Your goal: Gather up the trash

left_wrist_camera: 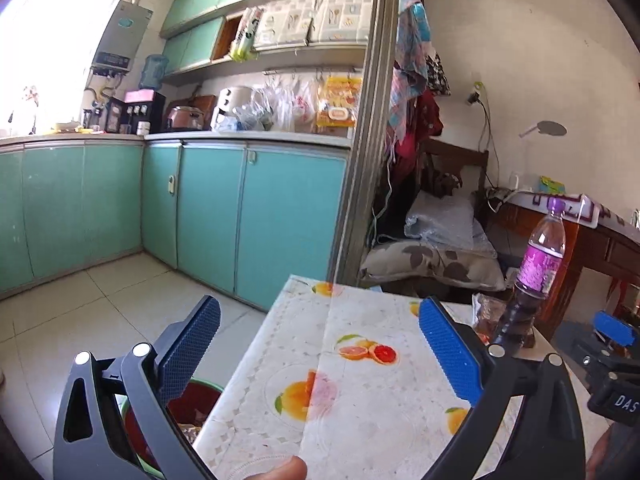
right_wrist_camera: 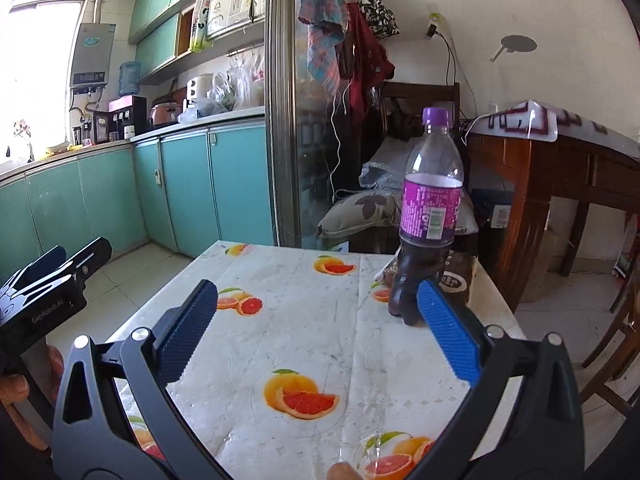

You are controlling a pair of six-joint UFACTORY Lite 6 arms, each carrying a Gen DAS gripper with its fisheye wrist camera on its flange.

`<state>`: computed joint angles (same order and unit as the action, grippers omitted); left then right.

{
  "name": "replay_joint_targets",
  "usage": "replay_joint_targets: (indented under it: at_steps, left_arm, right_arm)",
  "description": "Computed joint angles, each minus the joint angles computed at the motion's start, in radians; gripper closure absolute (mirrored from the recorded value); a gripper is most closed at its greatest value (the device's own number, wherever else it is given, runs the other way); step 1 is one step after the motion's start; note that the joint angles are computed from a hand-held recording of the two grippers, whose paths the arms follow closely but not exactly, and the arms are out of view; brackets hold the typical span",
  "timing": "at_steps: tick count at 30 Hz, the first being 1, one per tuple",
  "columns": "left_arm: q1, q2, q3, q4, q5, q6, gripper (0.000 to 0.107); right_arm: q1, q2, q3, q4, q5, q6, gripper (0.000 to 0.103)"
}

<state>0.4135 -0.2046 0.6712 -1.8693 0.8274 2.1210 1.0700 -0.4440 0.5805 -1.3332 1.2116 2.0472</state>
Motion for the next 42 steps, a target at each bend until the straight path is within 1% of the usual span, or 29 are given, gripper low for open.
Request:
replay_joint_targets:
  at_steps: [1,2,5,7,10,12,14,21,36,42]
  left_arm:
    - [-0.01,0.02,0.014,0.031,-0.009,-0.011,0.011]
    - [-0.021,0.033,0.019,0.039,-0.024,-0.005,0.011]
    - [-0.036,0.048,0.009,0.039,-0.06,0.017,0.011]
    - [-0.017,0.073,0.026,0.082,-0.045,-0.02,0.011]
    - [0.001,0.093,0.037,0.097,-0.039,-0.046,0.011]
    - [-0.003,0.099,0.042,0.098,-0.055,-0.053,0.011]
    - [-0.006,0.107,0.046,0.104,-0.067,-0.063,0.011]
    - [-0.022,0.109,0.044,0.098,-0.1,-0.05,0.011]
    - [-0.037,0.103,0.04,0.088,-0.126,-0.026,0.011]
    - [-0.046,0.092,0.027,0.084,-0.13,0.006,0.011]
  right_arm:
    - [-0.026,0.024,0.011,0.007,-0.026,-0.008,0.004]
    - [-0.03,0.048,0.015,0.008,-0.025,0.002,0.004]
    - [-0.009,0.094,0.026,0.016,0.003,0.03,0.004]
    - [0.019,0.107,0.022,0.024,0.029,0.058,0.004]
    - [0.12,0.124,-0.027,-0.027,0.142,0.175,0.004]
    - [0.142,0.144,-0.008,-0.025,0.176,0.173,0.004]
    - [0.138,0.144,0.007,-0.02,0.159,0.142,0.004]
    - [0.121,0.137,0.006,-0.005,0.127,0.13,0.004]
    - [0.109,0.142,0.009,0.004,0.106,0.125,0.004]
    - [0.094,0.126,-0.002,0.006,0.082,0.127,0.004]
